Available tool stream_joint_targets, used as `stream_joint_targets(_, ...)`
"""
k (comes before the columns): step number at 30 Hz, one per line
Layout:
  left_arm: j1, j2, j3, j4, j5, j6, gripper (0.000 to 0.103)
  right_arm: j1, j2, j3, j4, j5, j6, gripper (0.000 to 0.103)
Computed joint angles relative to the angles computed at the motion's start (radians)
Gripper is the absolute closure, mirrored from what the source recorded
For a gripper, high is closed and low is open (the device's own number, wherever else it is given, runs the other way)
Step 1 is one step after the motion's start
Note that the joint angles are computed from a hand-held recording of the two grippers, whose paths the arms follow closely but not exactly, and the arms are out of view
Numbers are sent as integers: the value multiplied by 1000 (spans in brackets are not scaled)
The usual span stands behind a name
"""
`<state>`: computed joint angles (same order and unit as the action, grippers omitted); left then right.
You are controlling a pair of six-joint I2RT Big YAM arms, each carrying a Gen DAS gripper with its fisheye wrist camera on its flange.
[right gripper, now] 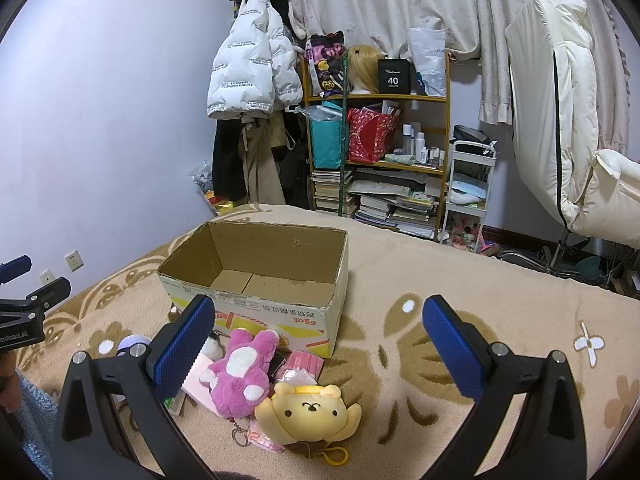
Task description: Organize soft objects
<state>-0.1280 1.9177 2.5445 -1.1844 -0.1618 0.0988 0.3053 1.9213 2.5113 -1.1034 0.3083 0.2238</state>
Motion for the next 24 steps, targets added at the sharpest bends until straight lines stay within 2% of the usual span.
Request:
stream_joint_targets(19,0,6,8,-10,-4,-6,1,-6,5,15,-12,-7,0,0)
stream_joint_targets(22,2,27,41,-45,-12,-25,1,-1,-2,-7,-5,-15,15,0)
stream_joint_targets(24,6,80,140,-120,-12,-42,1,4,8,3,-18,-19,29,0)
